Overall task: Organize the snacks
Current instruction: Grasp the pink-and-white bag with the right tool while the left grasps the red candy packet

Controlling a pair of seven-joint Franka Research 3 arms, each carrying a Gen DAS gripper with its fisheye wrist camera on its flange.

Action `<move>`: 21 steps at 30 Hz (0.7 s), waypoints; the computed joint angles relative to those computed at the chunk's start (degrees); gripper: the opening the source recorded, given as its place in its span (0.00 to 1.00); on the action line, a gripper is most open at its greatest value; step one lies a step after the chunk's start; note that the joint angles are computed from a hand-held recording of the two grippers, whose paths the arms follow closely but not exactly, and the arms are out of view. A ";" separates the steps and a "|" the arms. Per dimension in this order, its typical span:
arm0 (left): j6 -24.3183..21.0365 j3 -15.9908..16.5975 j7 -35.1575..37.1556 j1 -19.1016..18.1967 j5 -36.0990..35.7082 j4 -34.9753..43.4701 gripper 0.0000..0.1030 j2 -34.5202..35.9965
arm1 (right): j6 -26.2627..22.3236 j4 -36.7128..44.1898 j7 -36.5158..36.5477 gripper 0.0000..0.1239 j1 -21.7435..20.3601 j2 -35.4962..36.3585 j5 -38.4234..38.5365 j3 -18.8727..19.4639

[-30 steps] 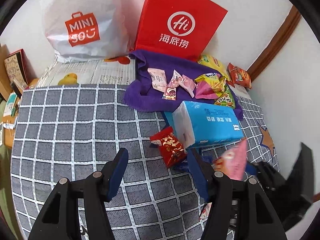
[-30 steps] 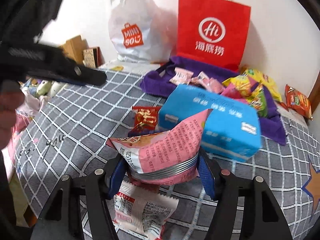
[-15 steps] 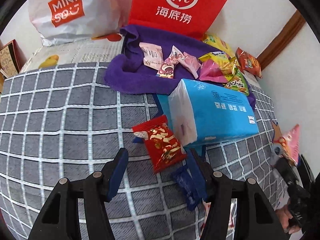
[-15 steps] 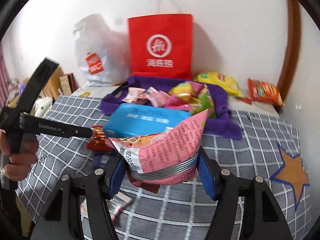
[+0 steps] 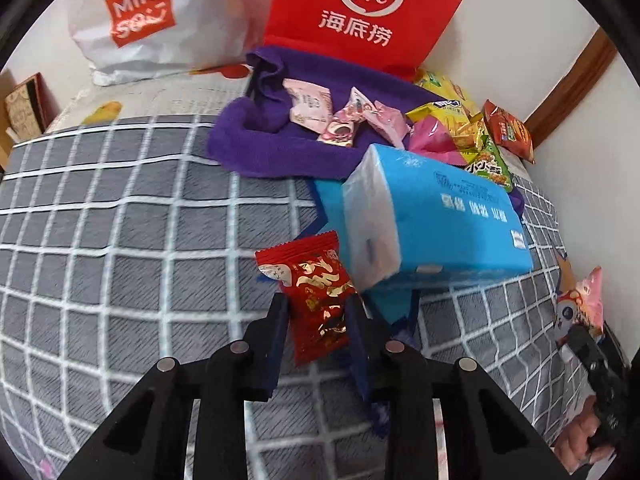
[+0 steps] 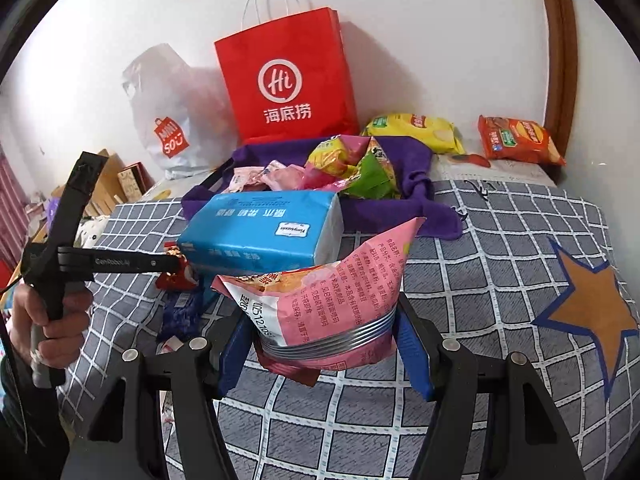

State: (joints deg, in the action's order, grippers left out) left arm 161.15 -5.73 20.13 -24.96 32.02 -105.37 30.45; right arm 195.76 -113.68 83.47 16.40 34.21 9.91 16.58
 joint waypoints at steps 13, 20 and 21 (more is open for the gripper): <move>-0.81 0.02 -12.16 -0.66 7.21 -11.31 0.27 -8.37 | -2.08 0.16 -0.18 0.52 -6.78 1.84 -5.59 6.77; 1.09 -1.78 -10.41 1.96 2.21 -7.72 0.46 -4.31 | -2.95 -0.08 -1.20 0.52 -8.82 2.11 -4.89 8.45; 0.38 -1.84 -9.82 1.94 1.39 -6.69 0.46 -3.55 | -2.92 -0.28 -1.28 0.52 -9.40 2.14 -4.94 8.95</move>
